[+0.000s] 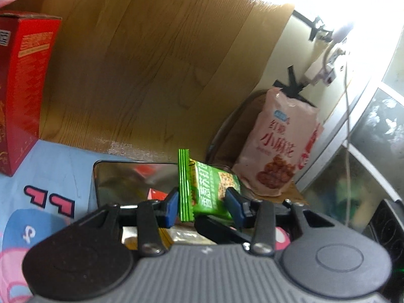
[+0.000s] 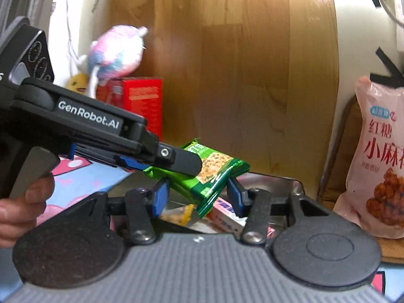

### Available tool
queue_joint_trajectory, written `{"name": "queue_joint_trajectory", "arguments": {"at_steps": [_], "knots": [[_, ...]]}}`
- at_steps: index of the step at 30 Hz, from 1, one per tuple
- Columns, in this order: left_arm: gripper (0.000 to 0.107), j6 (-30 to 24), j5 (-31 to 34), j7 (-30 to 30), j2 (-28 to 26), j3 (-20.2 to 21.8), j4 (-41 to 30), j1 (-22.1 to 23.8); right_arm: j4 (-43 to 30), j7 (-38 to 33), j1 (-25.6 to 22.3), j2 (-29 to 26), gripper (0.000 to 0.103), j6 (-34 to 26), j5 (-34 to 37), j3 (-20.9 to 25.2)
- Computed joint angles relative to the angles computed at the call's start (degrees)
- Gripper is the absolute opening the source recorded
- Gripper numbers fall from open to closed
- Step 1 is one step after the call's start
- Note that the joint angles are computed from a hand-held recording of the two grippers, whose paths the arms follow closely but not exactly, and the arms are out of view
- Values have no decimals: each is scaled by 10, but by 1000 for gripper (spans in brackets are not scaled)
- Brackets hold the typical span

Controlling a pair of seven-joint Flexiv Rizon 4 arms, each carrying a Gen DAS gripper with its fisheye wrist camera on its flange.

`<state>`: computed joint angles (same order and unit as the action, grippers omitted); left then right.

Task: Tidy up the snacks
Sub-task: 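Lower the green packet into the black box and open the right gripper, then move the right gripper to the light green wafer pack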

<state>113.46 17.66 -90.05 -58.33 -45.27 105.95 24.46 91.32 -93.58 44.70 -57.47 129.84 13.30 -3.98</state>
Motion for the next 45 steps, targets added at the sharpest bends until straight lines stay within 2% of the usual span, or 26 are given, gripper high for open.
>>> {"name": "queue_joint_trajectory", "arguments": {"at_steps": [4,8,13,20,24,28,34,36,40,43,45], "knots": [[39,1,-20,2,11,36,-18,-35,-20,5,7,-9,54,-25,21,-15],[41,22,-61,-14,50,118,-19,-101,-39,3,30,-19,55,-40,59,-45],[44,68,-93,-38,100,217,9,-174,-13,11,28,-6,55,-19,68,-33],[47,114,-142,-43,151,325,64,-268,38,4,39,14,55,40,101,-2],[48,141,-156,-45,169,349,101,-290,64,2,44,20,60,76,116,23],[50,175,-163,-50,182,365,142,-301,83,-6,53,22,60,101,128,40],[51,258,-151,-111,175,373,220,-262,108,-2,55,17,60,92,95,66],[51,269,-158,-132,165,381,242,-251,110,-6,62,17,59,75,79,62],[51,300,-220,-122,141,421,273,-286,84,-25,92,15,58,25,89,29],[51,319,-227,-127,125,421,280,-283,61,-25,104,16,59,-26,84,7],[51,327,-214,-140,123,412,279,-268,37,-22,133,12,59,-82,103,-35]]}}
